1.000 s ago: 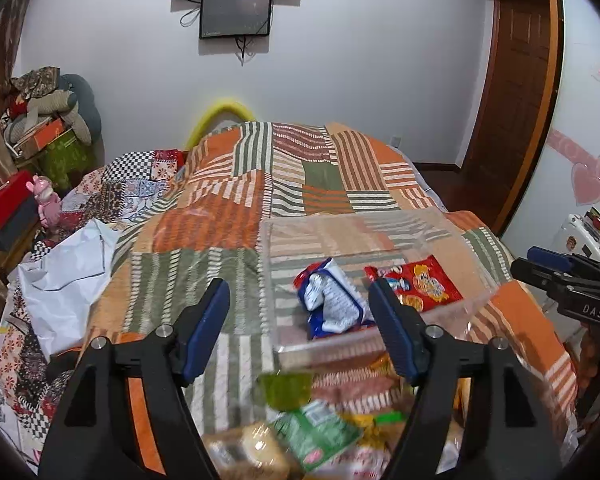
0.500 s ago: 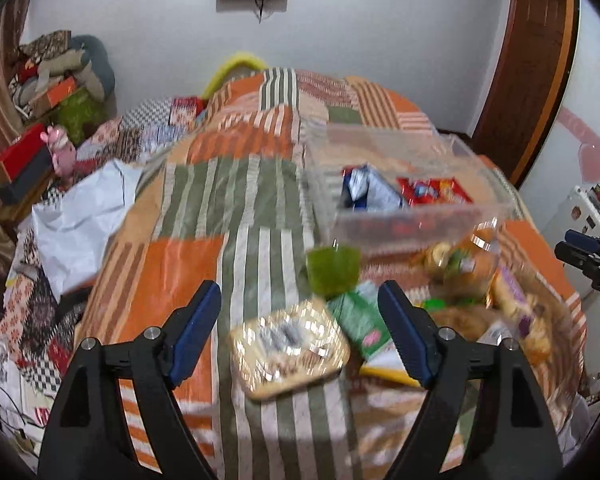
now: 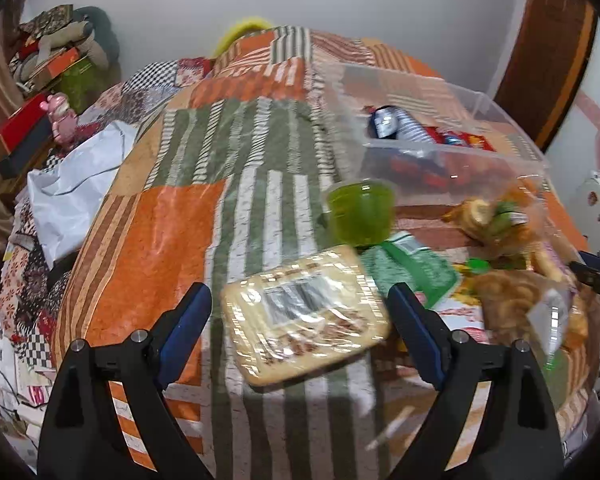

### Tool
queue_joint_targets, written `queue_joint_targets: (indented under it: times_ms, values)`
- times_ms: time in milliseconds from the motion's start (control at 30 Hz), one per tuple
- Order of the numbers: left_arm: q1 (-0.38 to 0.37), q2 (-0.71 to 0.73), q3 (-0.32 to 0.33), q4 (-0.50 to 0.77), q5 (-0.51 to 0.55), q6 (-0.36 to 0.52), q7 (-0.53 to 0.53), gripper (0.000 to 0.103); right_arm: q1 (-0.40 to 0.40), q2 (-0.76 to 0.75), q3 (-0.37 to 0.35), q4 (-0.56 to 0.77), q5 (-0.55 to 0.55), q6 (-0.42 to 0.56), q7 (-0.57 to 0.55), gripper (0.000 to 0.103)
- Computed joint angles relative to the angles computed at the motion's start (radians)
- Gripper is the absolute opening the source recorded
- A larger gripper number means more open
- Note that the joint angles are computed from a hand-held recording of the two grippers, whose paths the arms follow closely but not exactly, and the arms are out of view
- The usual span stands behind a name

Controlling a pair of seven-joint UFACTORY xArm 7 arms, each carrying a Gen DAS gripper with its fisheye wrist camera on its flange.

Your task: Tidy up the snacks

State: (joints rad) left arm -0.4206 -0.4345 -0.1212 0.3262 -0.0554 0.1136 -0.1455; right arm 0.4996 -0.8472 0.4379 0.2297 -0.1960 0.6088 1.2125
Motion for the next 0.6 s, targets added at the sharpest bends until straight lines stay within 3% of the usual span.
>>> queue_joint_targets:
  times_ms: [100, 233, 367, 600]
  values:
    - [-0.064, 0.023, 0.081, -0.001, -0.057, -0.011, 0.034, 0.091, 0.009, -0.007, -0.02, -0.016, 0.009, -0.025, -0.013, 0.07]
    - [-0.117, 0.07, 0.136, 0.013, -0.127, -0.022, 0.084, 0.091, 0.002, 0.029, -0.032, -0.017, 0.015, -0.074, -0.038, 0.055]
    - [-0.138, 0.112, 0.144, 0.018, -0.187, -0.054, 0.111, 0.089, -0.01, 0.073, -0.019, 0.005, 0.003, -0.088, -0.057, 0.038]
    - [-0.128, 0.088, 0.131, 0.007, -0.191, -0.072, 0.118, 0.087, -0.024, 0.05, -0.01, 0.002, -0.002, -0.085, -0.036, 0.034]
